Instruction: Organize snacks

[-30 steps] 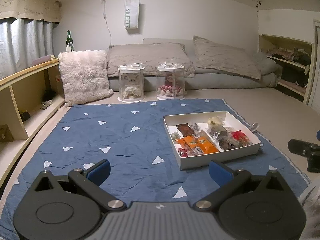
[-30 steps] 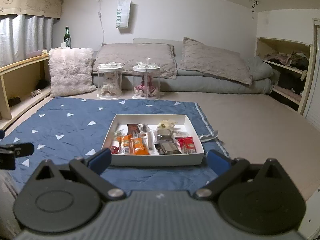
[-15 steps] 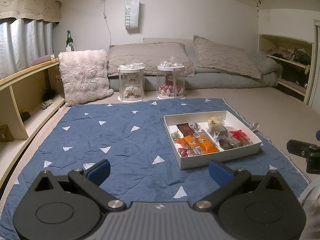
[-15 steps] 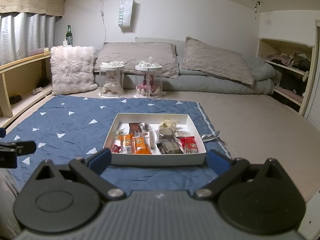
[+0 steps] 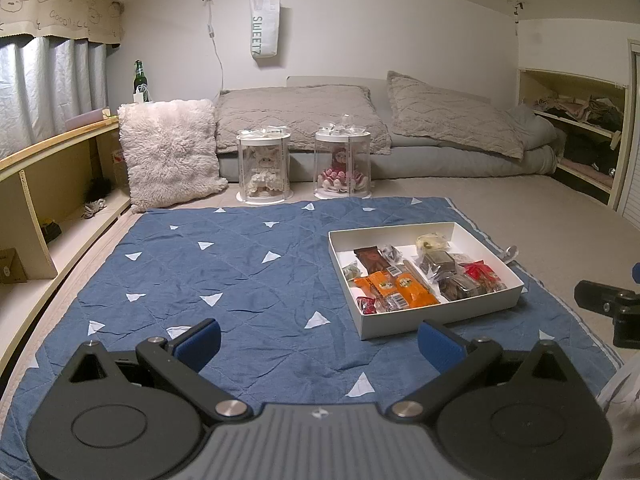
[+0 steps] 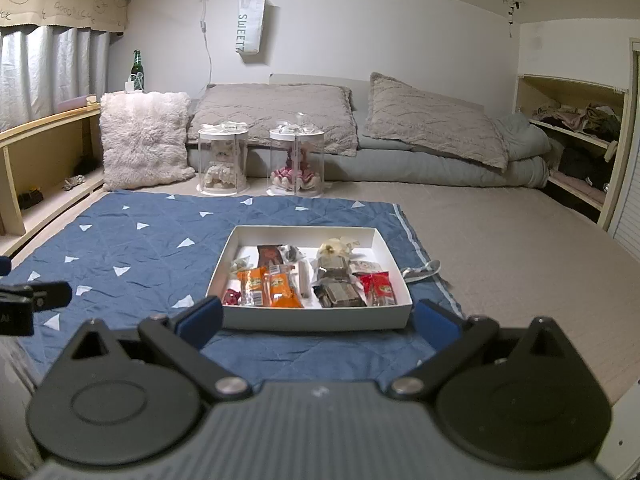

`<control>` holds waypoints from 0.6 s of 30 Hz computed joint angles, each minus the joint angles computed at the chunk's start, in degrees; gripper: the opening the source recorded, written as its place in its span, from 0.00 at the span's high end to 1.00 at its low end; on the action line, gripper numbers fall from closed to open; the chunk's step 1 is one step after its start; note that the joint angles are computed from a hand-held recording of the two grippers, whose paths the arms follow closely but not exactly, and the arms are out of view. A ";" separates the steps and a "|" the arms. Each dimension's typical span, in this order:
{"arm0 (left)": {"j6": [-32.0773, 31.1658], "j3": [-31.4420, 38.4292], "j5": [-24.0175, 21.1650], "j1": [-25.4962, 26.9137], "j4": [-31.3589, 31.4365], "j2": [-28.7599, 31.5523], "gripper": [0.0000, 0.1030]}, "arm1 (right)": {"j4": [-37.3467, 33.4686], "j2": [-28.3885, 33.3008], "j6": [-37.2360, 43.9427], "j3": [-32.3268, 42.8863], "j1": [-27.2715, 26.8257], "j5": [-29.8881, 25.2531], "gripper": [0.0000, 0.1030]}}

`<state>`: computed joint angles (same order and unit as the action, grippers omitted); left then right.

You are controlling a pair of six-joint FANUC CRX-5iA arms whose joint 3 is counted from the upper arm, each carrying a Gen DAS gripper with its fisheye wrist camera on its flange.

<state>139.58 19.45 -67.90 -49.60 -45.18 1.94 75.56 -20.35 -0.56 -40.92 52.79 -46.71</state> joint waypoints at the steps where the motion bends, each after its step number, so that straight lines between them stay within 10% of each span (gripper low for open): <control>1: 0.01 -0.03 0.03 0.02 -0.03 0.00 0.00 | -0.04 0.01 0.03 0.02 -0.01 0.01 0.00; 18: 0.02 -0.03 0.04 0.01 -0.01 -0.02 0.00 | -0.03 0.11 -0.14 0.07 0.28 -0.33 0.00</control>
<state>139.60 19.41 -67.86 -49.59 -45.19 1.92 75.53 -20.24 -0.70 -40.86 53.07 -47.04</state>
